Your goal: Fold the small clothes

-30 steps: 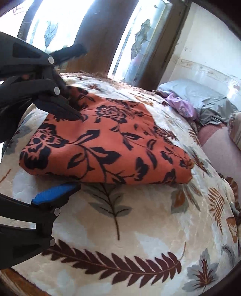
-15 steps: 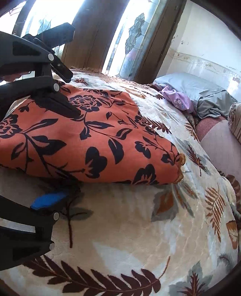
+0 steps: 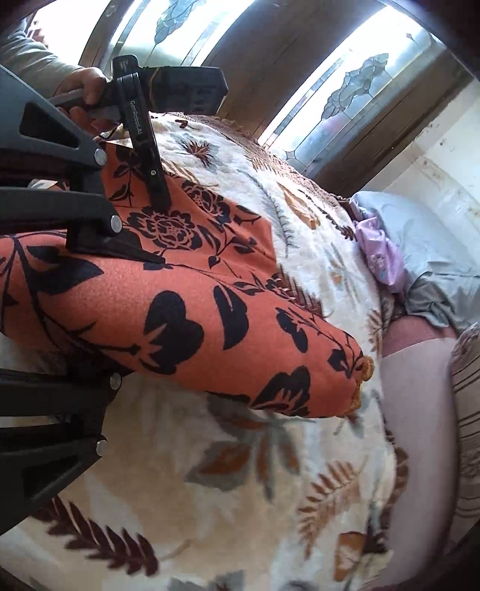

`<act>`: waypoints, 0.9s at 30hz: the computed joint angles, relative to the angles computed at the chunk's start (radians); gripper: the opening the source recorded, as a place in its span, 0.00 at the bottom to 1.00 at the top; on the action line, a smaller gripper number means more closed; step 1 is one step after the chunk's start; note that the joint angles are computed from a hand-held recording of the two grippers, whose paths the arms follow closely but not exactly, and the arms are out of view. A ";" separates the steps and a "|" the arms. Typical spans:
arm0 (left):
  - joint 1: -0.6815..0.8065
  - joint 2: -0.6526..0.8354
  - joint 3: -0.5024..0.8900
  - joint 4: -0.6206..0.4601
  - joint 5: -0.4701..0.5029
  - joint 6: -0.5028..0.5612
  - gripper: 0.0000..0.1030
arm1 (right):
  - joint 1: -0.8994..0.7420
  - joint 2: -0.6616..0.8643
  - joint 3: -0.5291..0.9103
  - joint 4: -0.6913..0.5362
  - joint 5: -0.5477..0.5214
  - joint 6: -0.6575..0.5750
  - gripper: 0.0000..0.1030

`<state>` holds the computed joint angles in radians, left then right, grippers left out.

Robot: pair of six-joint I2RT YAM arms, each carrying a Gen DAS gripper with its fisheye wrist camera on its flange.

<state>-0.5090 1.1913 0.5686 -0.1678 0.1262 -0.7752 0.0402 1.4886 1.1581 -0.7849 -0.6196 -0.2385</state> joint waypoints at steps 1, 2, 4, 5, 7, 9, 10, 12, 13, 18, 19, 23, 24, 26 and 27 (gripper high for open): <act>-0.027 0.028 0.047 0.009 -0.027 -0.001 0.25 | -0.039 0.003 0.037 -0.020 -0.016 -0.020 0.36; -0.047 0.069 0.095 0.030 -0.042 -0.005 0.25 | -0.081 0.018 0.078 -0.034 -0.035 -0.038 0.36; -0.065 0.193 0.203 0.065 -0.029 -0.005 0.27 | -0.187 0.079 0.143 -0.052 -0.086 -0.054 0.36; -0.076 0.278 0.270 0.064 -0.022 -0.009 0.31 | -0.238 0.132 0.173 -0.055 -0.111 -0.043 0.37; -0.098 0.471 0.428 -0.007 -0.024 -0.004 0.41 | -0.313 0.274 0.241 -0.070 -0.090 -0.011 0.51; -0.126 0.655 0.593 -0.168 -0.049 0.007 0.55 | -0.356 0.373 0.248 -0.045 0.023 0.049 0.55; -0.132 0.688 0.615 -0.187 -0.038 0.003 0.59 | -0.378 0.408 0.243 -0.047 0.065 0.057 0.55; -0.161 0.637 0.571 -0.168 -0.098 -0.035 0.61 | -0.449 0.414 0.195 -0.057 -0.054 0.014 0.55; -0.177 0.599 0.549 -0.177 -0.128 -0.044 0.61 | -0.465 0.372 0.155 -0.038 -0.059 0.004 0.55; -0.251 0.409 0.429 -0.187 -0.258 -0.104 0.66 | -0.497 0.170 0.041 -0.011 -0.167 -0.046 0.55; -0.276 0.388 0.404 -0.173 -0.287 -0.116 0.67 | -0.494 0.142 0.026 -0.016 -0.202 -0.051 0.57; -0.274 0.514 0.412 -0.190 -0.261 -0.109 0.70 | -0.407 0.146 -0.054 0.019 -0.191 -0.057 0.70; -0.279 0.518 0.391 -0.164 -0.267 -0.125 0.71 | -0.398 0.196 -0.048 -0.013 -0.151 -0.046 0.70; -0.307 0.497 0.413 -0.215 -0.313 -0.146 0.71 | -0.416 0.167 -0.085 0.002 -0.157 -0.018 0.69; -0.319 0.480 0.424 -0.243 -0.325 -0.152 0.71 | -0.425 0.118 -0.102 -0.009 -0.167 -0.031 0.69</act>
<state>-0.8275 1.6714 0.9927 -0.4111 -0.1986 -0.9269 -0.3848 1.6065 1.0562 -0.7938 -0.7866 -0.2694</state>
